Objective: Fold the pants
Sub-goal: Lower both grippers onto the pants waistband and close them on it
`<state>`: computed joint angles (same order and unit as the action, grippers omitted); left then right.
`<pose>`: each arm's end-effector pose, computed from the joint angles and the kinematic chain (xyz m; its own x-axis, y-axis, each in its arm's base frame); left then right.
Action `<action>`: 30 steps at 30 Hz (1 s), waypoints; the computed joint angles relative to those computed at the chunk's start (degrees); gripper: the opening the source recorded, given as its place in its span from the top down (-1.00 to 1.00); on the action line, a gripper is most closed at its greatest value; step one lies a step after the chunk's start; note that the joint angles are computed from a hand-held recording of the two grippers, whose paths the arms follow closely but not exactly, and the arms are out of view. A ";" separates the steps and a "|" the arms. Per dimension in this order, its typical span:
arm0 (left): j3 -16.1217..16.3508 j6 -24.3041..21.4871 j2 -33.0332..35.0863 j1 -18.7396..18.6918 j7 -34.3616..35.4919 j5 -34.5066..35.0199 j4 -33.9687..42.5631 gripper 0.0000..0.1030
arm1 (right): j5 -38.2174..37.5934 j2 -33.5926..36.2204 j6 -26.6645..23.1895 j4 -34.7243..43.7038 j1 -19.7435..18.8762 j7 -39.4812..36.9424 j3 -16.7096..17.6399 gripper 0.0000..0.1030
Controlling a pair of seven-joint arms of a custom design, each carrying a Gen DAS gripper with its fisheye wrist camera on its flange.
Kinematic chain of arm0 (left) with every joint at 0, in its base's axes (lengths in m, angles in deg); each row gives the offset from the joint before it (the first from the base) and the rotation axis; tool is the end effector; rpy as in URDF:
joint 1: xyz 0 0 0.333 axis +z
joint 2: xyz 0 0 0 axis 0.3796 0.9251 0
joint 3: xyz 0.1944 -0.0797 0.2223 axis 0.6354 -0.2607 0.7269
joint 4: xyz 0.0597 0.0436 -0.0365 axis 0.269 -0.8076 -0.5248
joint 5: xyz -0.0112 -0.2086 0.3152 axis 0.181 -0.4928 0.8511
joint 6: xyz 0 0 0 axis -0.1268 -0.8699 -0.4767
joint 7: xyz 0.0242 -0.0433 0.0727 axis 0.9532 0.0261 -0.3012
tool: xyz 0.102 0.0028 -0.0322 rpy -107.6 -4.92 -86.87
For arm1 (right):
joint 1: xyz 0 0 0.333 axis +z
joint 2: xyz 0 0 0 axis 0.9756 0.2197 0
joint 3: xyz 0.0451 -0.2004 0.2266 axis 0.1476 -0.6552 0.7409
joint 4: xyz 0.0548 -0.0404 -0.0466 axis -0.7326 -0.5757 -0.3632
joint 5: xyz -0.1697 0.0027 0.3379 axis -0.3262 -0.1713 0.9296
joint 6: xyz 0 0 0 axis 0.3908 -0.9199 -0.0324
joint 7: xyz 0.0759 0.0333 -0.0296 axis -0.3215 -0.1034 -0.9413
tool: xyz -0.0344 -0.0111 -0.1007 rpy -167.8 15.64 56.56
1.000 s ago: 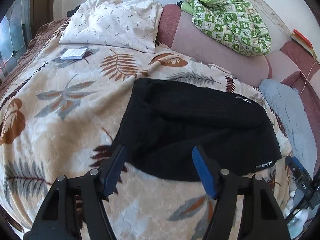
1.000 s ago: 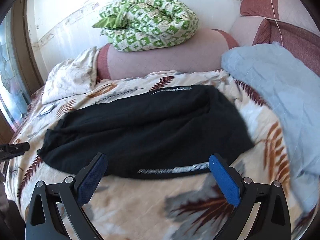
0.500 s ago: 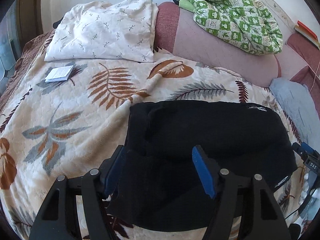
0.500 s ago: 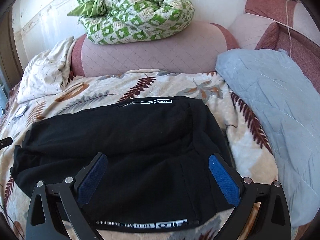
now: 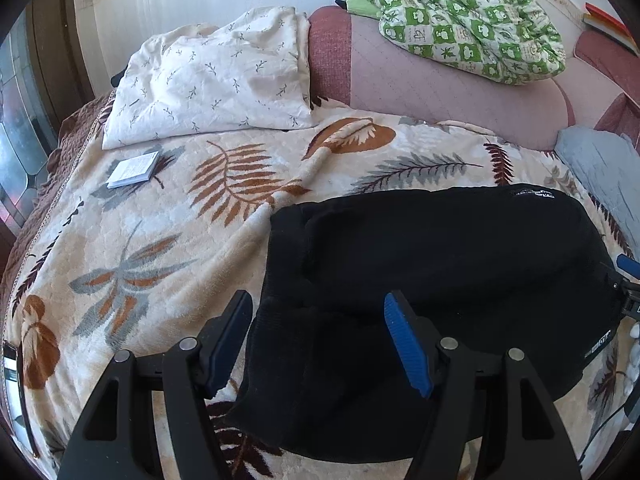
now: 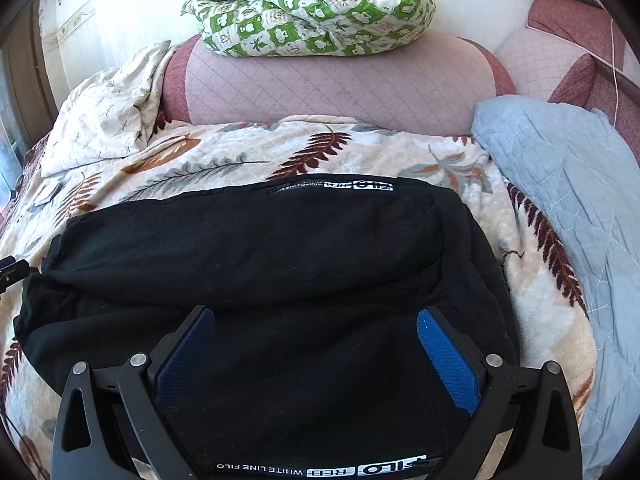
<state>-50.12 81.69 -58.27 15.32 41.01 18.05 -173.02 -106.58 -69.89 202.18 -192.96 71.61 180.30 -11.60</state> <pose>0.4758 -0.0553 0.4603 -0.1504 -0.9886 0.0073 -0.7741 0.1132 -0.6229 0.3956 0.1389 0.4474 -0.2579 -0.9657 -0.0315 -0.7082 0.2111 -0.6737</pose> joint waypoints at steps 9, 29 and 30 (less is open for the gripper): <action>-0.66 -0.92 -0.19 0.70 -1.00 1.36 0.88 -0.32 | 1.12 -2.37 -1.28 -0.94 -0.30 -1.77 -0.99 -0.99; -4.07 -20.50 26.35 10.41 9.70 -16.06 31.31 -0.33 | 5.65 19.86 -3.82 18.17 1.07 -17.65 -15.74 -0.99; -4.90 -20.79 27.32 11.05 9.72 -16.03 32.17 -0.33 | 4.70 21.10 -4.34 19.39 1.42 -17.16 -16.39 -0.99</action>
<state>-55.02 60.90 -30.95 26.37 50.73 2.02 -140.85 -101.89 -48.79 197.85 -173.57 73.03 163.14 -27.99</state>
